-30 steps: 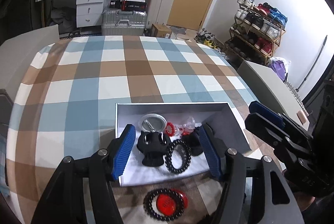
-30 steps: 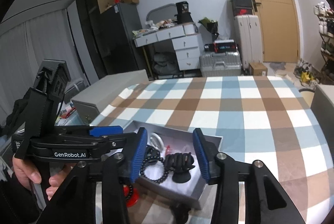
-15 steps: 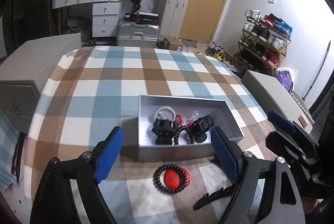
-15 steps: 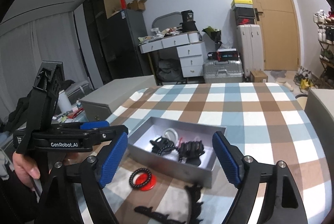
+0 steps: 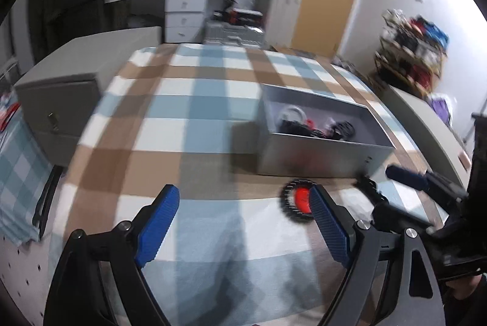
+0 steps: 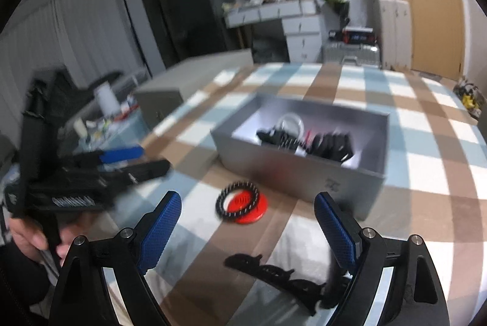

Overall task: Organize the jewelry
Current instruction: 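Move the right gripper to the black beaded bracelet on the red button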

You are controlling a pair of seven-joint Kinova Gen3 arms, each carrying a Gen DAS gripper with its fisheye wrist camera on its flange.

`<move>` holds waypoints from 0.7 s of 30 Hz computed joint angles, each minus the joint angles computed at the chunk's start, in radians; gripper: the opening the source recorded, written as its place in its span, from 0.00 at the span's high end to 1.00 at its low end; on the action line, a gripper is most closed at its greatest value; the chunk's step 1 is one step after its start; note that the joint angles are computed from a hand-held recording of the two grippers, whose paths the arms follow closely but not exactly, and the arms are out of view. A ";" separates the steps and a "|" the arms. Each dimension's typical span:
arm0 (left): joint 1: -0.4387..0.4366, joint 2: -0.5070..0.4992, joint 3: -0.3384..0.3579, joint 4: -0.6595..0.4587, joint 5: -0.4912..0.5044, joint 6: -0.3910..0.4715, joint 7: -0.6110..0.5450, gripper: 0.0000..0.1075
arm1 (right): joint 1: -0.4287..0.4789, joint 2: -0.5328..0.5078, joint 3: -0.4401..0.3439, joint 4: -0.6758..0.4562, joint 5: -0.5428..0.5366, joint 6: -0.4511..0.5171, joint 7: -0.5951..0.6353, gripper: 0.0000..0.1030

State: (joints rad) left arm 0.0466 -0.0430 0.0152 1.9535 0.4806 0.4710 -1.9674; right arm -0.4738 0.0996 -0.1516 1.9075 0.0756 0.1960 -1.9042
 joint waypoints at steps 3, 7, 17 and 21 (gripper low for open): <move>-0.017 -0.025 -0.033 0.044 0.065 -0.049 -0.019 0.22 | 0.043 0.046 -0.060 -0.042 -0.030 0.025 0.064 0.13; -0.039 -0.012 -0.062 0.047 0.111 -0.025 -0.044 0.17 | 0.011 0.120 -0.040 -0.138 -0.071 0.122 0.124 0.14; -0.073 -0.003 -0.067 0.069 0.170 -0.009 -0.131 0.17 | -0.187 0.182 0.094 -0.228 0.181 0.243 -0.082 0.21; -0.090 0.008 -0.063 0.063 0.172 0.009 -0.131 0.17 | -0.159 0.193 0.071 -0.246 0.172 0.266 -0.090 0.24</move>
